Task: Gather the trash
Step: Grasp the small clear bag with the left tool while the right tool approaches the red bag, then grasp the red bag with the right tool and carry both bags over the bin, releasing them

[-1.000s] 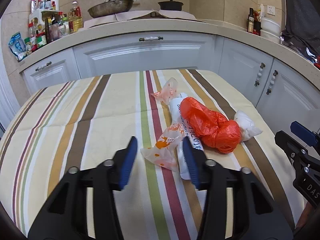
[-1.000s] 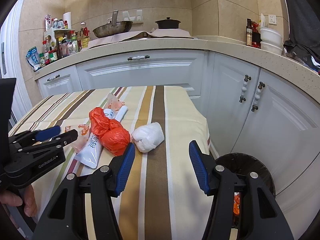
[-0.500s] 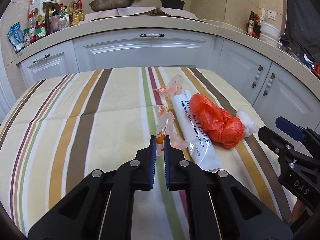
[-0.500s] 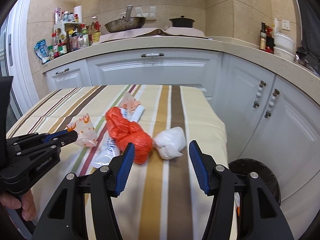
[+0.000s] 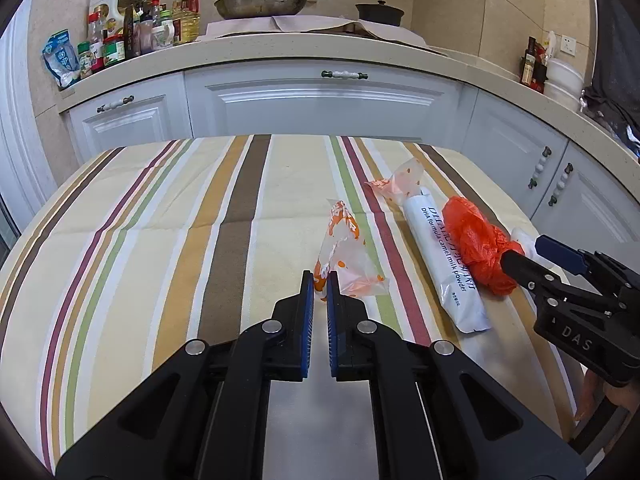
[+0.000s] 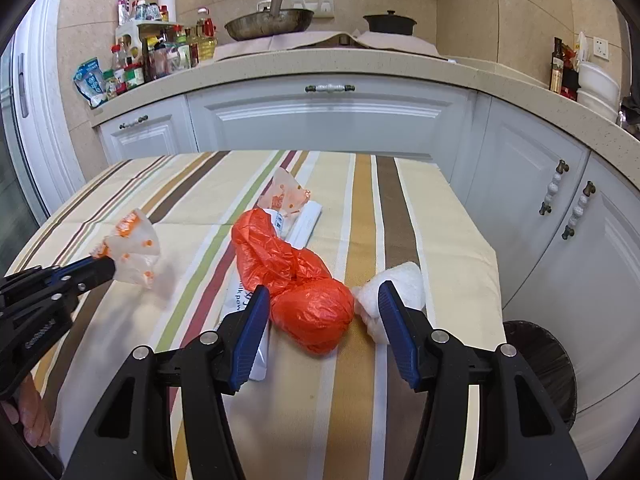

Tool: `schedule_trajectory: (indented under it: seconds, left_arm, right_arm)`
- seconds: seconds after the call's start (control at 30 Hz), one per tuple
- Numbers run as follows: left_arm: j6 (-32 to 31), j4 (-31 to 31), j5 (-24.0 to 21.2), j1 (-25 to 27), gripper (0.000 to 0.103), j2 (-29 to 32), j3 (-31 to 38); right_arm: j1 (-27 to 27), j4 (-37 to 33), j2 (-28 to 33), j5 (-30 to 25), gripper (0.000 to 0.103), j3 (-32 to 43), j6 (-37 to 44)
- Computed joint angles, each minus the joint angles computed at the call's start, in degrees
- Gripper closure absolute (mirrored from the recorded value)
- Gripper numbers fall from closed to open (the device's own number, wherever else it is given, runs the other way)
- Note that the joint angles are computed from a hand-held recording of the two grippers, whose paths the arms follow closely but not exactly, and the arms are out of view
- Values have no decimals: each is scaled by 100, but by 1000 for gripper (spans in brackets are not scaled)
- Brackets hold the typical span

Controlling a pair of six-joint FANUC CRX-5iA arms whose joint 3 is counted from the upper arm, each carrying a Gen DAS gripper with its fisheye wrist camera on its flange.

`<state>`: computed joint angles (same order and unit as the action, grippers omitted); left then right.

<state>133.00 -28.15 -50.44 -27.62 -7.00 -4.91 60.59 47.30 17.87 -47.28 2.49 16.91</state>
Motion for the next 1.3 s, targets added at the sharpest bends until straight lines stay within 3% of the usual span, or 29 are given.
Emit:
schedule_trajectory:
  seconds: [0.17, 0.27, 0.3, 0.87, 1.3]
  left_arm:
    - [-29, 82, 56, 60, 97, -24, -36]
    - [-34, 102, 67, 74, 97, -25, -45]
    - [-37, 113, 67, 78, 97, -23, -45]
    - [160, -172, -69, -210, 98, -175, 59]
    - [64, -240, 137, -751, 98, 0, 411]
  right_arm:
    - [-31, -464, 84, -27, 47, 221, 373]
    - [-33, -632, 97, 4, 61, 273, 583]
    - [-22, -625, 105, -11, 62, 279, 602]
    - [44, 834, -502, 156, 65, -635, -802]
    - [118, 1466, -1244, -818, 65, -1531, -1816]
